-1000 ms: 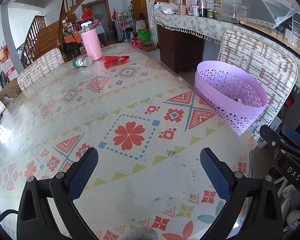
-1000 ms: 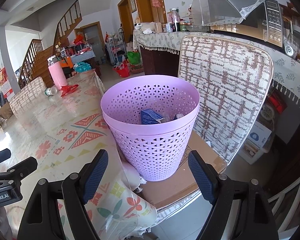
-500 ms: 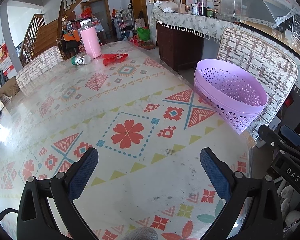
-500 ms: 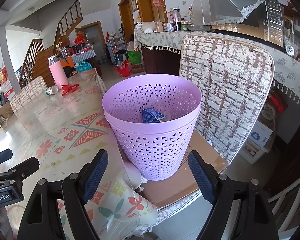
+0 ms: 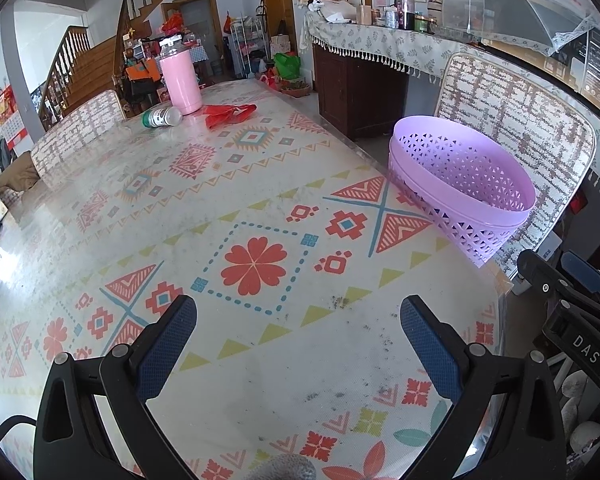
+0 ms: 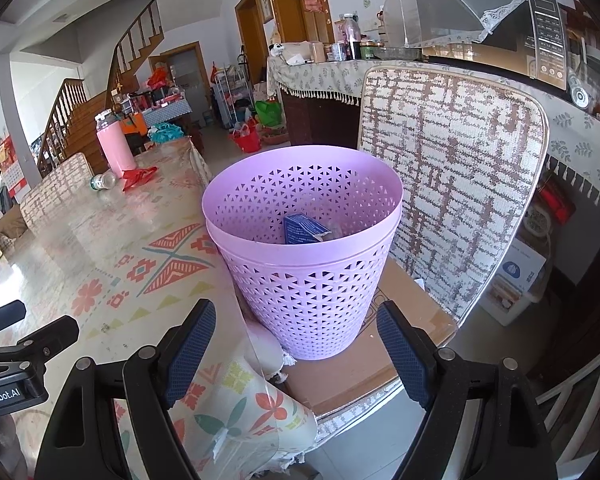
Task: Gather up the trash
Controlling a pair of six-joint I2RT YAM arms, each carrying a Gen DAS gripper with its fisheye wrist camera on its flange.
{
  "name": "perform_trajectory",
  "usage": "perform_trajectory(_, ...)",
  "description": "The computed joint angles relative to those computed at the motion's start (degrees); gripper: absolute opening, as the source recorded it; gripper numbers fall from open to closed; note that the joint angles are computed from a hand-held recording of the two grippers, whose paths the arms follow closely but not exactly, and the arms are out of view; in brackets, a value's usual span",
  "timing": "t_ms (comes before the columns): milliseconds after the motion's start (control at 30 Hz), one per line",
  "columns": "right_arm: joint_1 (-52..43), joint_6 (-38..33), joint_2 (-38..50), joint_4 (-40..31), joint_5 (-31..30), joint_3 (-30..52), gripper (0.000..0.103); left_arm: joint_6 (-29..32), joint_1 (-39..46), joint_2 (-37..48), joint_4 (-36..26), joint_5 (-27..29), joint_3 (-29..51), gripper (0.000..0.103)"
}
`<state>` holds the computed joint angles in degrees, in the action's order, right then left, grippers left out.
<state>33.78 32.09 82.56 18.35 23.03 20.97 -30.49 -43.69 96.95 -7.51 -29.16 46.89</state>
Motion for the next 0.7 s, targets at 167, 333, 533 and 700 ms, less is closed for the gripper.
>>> perform_trajectory(167,-0.48,-0.29,-0.03,0.30,-0.55,-0.24,0.086,0.25,0.28,0.31,0.93,0.73,-0.37,0.101)
perform_trajectory(333,-0.47,-0.24,-0.09,0.32,-0.59,-0.33,0.087,0.17,0.26,0.35,0.73,0.71,-0.23,0.101)
perform_trajectory(533,-0.41,-0.02,0.23,0.63,-0.75,-0.40,0.087,0.15,0.24,0.36,0.77,0.79,-0.26,0.101)
perform_trajectory(700,-0.50,-0.04,0.41,0.97,-0.83,-0.48,0.087,0.10,0.20,0.34,0.72,0.84,-0.33,0.101)
